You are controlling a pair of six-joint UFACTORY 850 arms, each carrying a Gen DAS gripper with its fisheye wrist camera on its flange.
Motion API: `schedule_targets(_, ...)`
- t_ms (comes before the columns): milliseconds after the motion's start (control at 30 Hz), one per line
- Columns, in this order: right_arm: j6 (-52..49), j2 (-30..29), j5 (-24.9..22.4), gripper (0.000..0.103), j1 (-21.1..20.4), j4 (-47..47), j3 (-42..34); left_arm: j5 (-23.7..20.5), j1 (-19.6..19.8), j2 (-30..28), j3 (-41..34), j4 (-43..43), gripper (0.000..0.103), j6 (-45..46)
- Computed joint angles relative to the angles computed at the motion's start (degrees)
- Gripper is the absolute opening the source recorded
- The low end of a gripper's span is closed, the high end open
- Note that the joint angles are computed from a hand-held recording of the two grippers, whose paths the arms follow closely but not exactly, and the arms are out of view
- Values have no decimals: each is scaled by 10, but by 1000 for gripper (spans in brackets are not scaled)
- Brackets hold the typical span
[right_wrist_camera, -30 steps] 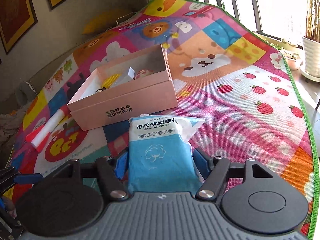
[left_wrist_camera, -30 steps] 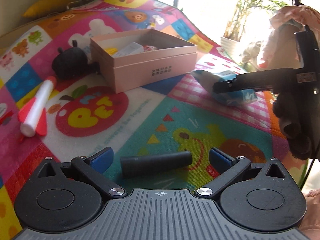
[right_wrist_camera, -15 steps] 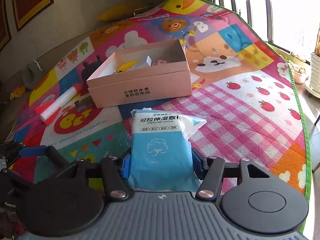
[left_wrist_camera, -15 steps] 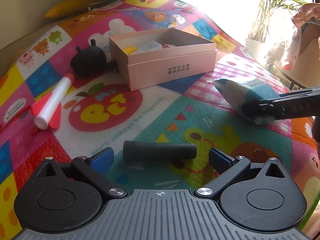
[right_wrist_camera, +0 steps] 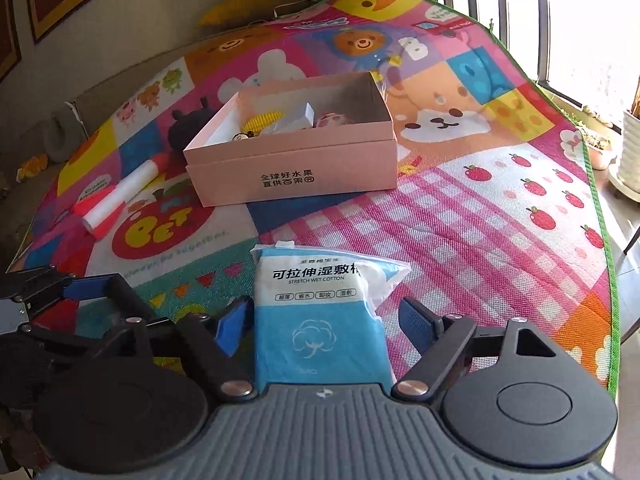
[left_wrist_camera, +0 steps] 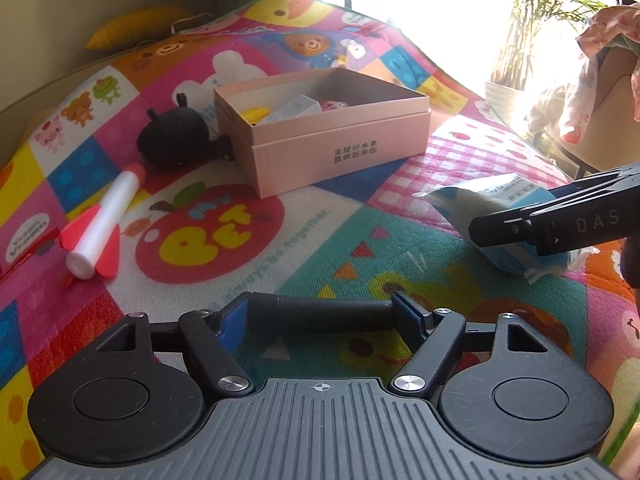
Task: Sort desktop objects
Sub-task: 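Grasp the black cylinder with the left tool while the right tool holds the bag, then lift the cylinder and drop it into the box with the left tool while the right tool lifts the bag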
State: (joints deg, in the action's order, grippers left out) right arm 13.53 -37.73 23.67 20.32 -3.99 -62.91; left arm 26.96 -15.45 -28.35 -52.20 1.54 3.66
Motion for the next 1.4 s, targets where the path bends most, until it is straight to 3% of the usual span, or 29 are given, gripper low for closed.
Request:
schedule_targets(100, -24, 3, -18, 59, 6, 17, -2, 8, 3, 14, 17, 7, 80, -9)
schedule_targets(167, -33, 9, -28, 56, 9, 25, 1, 13, 4, 25, 27, 7, 80, -13)
schedule_targets(267, -2, 27, -35, 55, 7, -7, 15, 6, 5, 45, 38, 11, 80, -24)
schedule_targets(400, -45, 63, -18, 55, 12, 25, 48, -3, 2, 66, 45, 11, 80, -28)
schedule_targets(633, -112, 150, 61, 55, 21, 58, 115, 28, -18, 126, 72, -7, 80, 15)
schedule_targets(833, -72, 203, 94, 55, 8, 5, 120, 52, -33, 147, 56, -22, 80, 63)
schedule_targets(967, -72, 206, 110, 55, -1, 1, 101, 42, -33, 123, 10, -4, 80, 57)
schedule_targets(1200, -144, 166, 113, 55, -12, 55, 31, 1, -20, 16, -141, 66, 80, 3)
schedule_targets(1367, -174, 106, 73, 55, -21, 84, -55, -40, -6, -74, -269, 133, 80, -94)
schedule_targets(1400, -177, 91, 62, 55, -22, 91, -76, -48, -2, -88, -288, 158, 84, -124)
